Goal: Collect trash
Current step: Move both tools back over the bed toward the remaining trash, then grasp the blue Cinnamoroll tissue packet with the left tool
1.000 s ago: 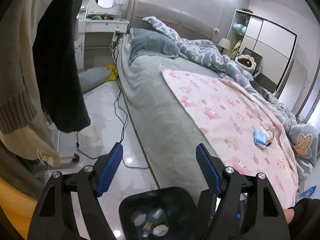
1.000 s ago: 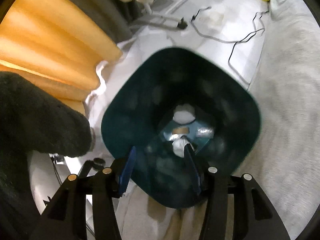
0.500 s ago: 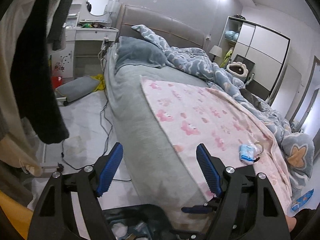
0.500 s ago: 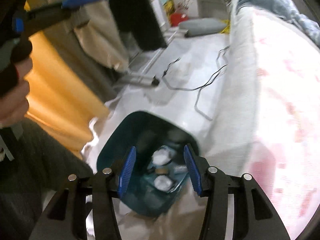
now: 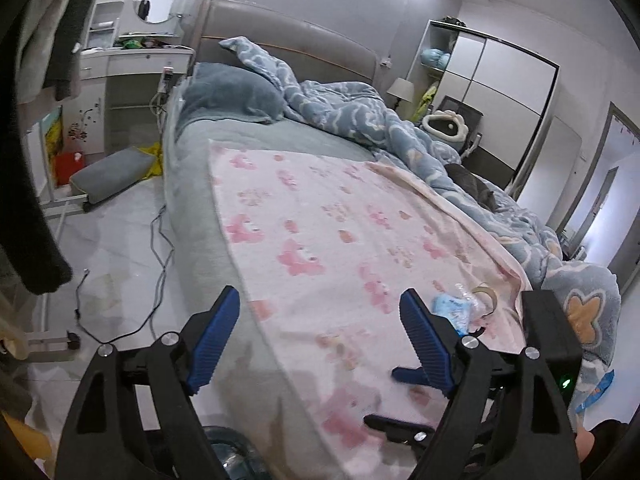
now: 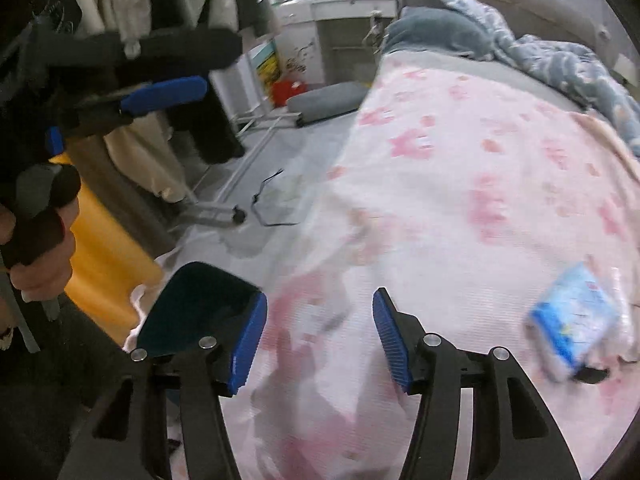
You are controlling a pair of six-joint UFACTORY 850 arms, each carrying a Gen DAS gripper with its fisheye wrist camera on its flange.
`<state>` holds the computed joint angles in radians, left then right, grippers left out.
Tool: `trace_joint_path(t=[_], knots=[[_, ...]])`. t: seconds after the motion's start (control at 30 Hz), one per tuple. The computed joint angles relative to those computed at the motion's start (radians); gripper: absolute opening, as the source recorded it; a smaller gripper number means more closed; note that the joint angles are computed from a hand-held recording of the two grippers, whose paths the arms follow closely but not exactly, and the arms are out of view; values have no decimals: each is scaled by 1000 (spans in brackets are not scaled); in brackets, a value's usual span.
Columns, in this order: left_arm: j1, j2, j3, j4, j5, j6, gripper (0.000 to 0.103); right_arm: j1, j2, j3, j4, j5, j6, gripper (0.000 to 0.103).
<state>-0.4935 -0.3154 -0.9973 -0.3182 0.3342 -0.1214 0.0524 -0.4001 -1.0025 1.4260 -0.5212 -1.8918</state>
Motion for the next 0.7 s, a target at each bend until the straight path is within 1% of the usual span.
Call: trace_joint_path(t=[0.07, 0.13, 0.2, 0.3, 0.37, 0.47, 0.57, 0.7], knots=[[-14, -36, -38, -2, -10, 3, 85, -31, 1, -2, 39, -4, -38, 56], [-21, -62, -67, 24, -19, -28, 86, -59, 6, 2, 90, 4, -91, 60], [-28, -95, -102, 74, -29, -88, 87, -79, 4, 0, 118, 3, -116, 61], [-37, -143, -154, 179, -42, -210, 88, -136, 1, -8, 156, -10, -153, 61], [-47, -170, -183, 206, -49, -241, 88, -171, -3, -14, 210, -9, -205, 61], [-59, -218, -233, 278, -67, -314, 88, -225, -19, -31, 232, -26, -217, 61], [-69, -266, -287, 392, -86, -423, 90, -265, -37, -47, 238, -28, -216, 61], [-85, -328, -360, 521, -113, -541, 90, -311, -58, -68, 235, -52, -189, 61]])
